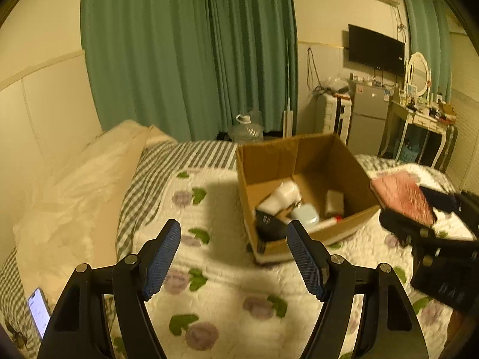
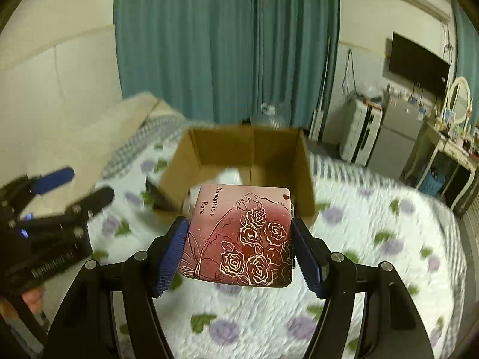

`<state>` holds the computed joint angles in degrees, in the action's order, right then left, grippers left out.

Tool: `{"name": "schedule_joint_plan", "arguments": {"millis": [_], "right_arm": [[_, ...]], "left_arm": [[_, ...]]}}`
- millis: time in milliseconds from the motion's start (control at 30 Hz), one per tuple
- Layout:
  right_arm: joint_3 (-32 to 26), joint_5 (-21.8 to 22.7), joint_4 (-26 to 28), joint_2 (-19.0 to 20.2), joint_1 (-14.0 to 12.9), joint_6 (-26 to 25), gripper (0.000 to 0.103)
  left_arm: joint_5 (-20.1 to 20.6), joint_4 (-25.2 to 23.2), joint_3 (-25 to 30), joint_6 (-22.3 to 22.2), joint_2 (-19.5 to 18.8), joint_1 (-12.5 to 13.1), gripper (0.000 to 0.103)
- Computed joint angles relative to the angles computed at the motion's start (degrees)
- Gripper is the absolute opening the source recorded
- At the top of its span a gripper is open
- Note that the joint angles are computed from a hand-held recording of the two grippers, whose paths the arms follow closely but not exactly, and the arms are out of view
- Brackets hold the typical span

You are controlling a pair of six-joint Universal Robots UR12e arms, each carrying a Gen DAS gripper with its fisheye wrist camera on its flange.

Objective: Organize rigid objects
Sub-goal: 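Lower the card into the box and open the right gripper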

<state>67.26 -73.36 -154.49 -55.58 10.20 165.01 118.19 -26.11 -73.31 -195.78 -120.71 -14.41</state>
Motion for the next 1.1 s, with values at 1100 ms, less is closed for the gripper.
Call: {"name": "schedule_joint_plan", "arguments": {"millis": [1100], "right_arm": [[-45.44,-2.99,24.4,27.26,1.2,1.44,0.083]], "left_arm": [[-1.4,-9.98,22.42,5.49,-14.04,3.21,0.076]]}}
